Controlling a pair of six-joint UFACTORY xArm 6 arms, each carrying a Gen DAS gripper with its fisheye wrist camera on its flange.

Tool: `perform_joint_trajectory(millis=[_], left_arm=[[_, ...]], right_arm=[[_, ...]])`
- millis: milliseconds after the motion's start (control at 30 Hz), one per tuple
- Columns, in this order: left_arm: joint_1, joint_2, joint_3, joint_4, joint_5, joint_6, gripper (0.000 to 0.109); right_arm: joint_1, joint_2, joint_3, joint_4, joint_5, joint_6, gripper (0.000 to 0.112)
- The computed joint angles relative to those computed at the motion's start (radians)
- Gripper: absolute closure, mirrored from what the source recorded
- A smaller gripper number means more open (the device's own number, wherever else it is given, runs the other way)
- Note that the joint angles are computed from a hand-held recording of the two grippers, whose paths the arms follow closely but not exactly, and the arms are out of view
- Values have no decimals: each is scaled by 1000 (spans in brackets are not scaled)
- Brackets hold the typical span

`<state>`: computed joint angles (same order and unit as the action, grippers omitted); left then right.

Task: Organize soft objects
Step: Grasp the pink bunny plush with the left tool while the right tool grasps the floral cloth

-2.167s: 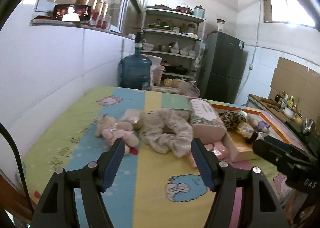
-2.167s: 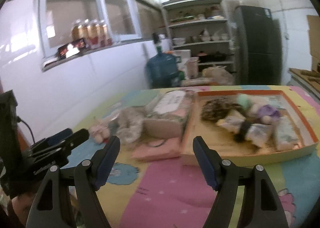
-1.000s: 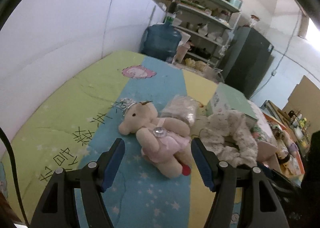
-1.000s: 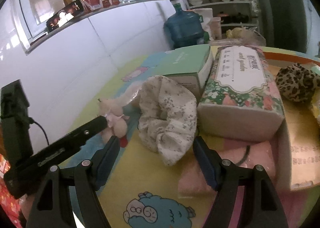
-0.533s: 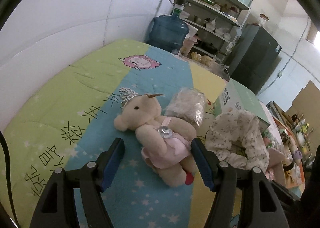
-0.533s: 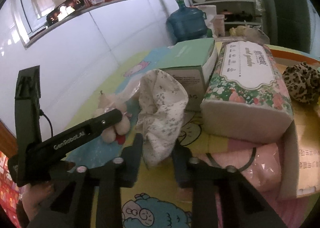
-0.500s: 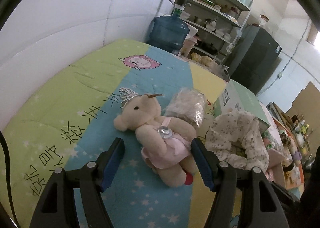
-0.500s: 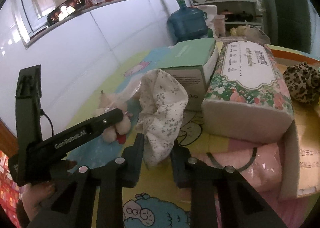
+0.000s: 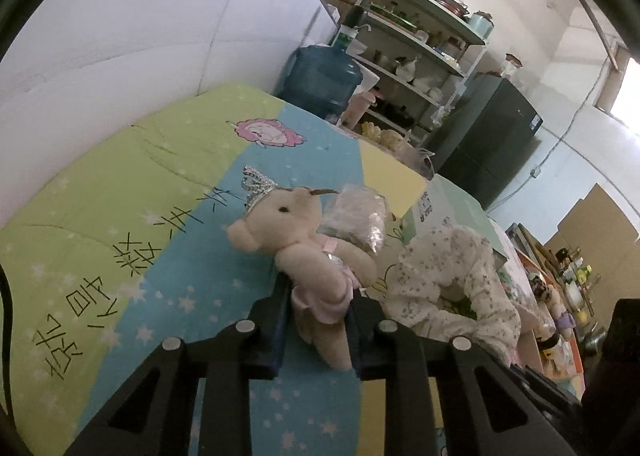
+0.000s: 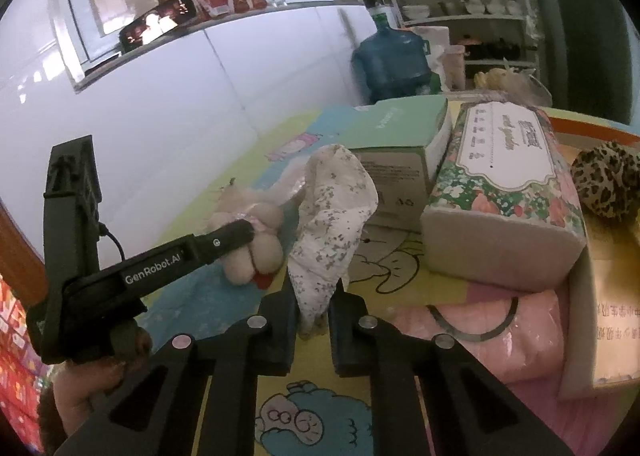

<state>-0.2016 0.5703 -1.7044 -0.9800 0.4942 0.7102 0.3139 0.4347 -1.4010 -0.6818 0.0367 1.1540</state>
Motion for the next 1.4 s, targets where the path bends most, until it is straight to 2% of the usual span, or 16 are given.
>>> perform_joint_trajectory(millis=[167, 367, 667, 1167, 1400], left_arm=[[-13, -57, 73, -95, -61, 118, 84], [-13, -138, 156, -207, -102, 248, 84], [-30, -269, 276, -355, -135, 430, 84], [-77, -385, 377, -430, -163, 545, 84], [-99, -424, 409, -453, -158, 574, 84]], right_arm=[[-18, -11, -4, -225, -45, 187, 102], [-7, -29, -20, -385, -17, 309, 102], [3, -90, 7, -550, 10, 464, 102], [21, -238, 99, -849, 80, 761, 102], [27, -309, 153, -935, 111, 850, 102]])
